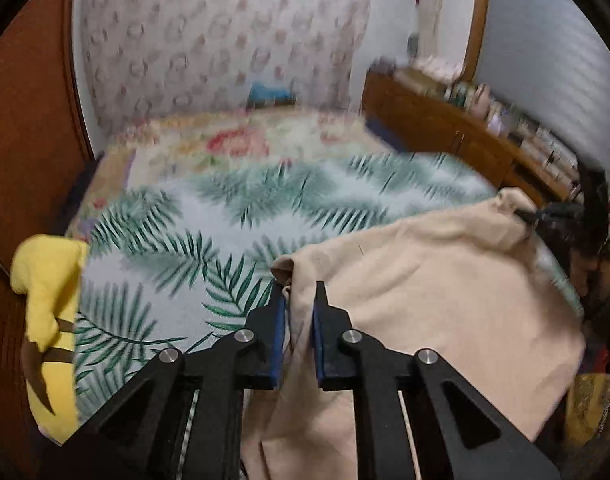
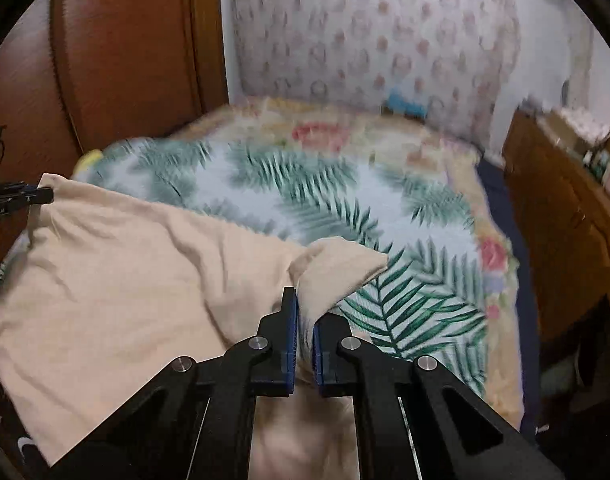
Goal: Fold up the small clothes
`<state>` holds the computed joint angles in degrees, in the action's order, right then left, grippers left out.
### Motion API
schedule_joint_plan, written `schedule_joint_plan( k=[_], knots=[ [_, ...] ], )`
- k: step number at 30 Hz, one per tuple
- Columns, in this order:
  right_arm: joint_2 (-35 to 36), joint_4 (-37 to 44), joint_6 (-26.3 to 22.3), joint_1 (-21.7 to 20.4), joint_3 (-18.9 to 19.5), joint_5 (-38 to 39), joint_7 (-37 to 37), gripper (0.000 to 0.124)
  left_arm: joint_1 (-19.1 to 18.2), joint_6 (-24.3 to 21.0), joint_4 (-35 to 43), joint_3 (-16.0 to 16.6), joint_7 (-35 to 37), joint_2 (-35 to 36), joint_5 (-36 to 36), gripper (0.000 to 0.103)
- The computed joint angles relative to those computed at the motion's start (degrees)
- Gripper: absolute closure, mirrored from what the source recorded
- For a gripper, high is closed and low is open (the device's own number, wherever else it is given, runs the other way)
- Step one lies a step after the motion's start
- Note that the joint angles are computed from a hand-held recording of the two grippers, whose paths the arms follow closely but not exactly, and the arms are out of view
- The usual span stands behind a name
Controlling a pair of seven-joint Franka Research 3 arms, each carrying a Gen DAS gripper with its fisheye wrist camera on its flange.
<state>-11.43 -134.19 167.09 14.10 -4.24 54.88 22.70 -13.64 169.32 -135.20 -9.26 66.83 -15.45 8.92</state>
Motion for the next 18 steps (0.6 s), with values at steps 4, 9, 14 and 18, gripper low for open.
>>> schedule_joint_plan(
  k=[4, 9, 14, 18],
  knots=[
    [-11.8, -6.2, 2.5, 4.2, -2.5, 10.6, -8.8, 0.118, 0.8, 2.5, -4.0, -2.2, -2.7, -9.7, 2.3, 0.09],
    [-25.8, -11.9, 2.0, 4.8, -2.8, 6.3, -5.7, 0.118, 2.2, 3.0, -5.3, -4.5, -6.2, -19.8, 6.4, 0.09],
    [-36.5, -14.0, 2.6, 5.4, -2.0, 0.9, -2.5, 0.118, 3.7, 4.3, -4.1, -5.5, -7.5, -25.8, 9.5, 0.09],
    [-41.3, -13.1, 4.6, 7.6, -2.2, -2.3, -1.7, 0.118, 9.3, 5.6, -1.1, -8.0, -9.4, -27.8, 12.7, 0.09]
  ],
)
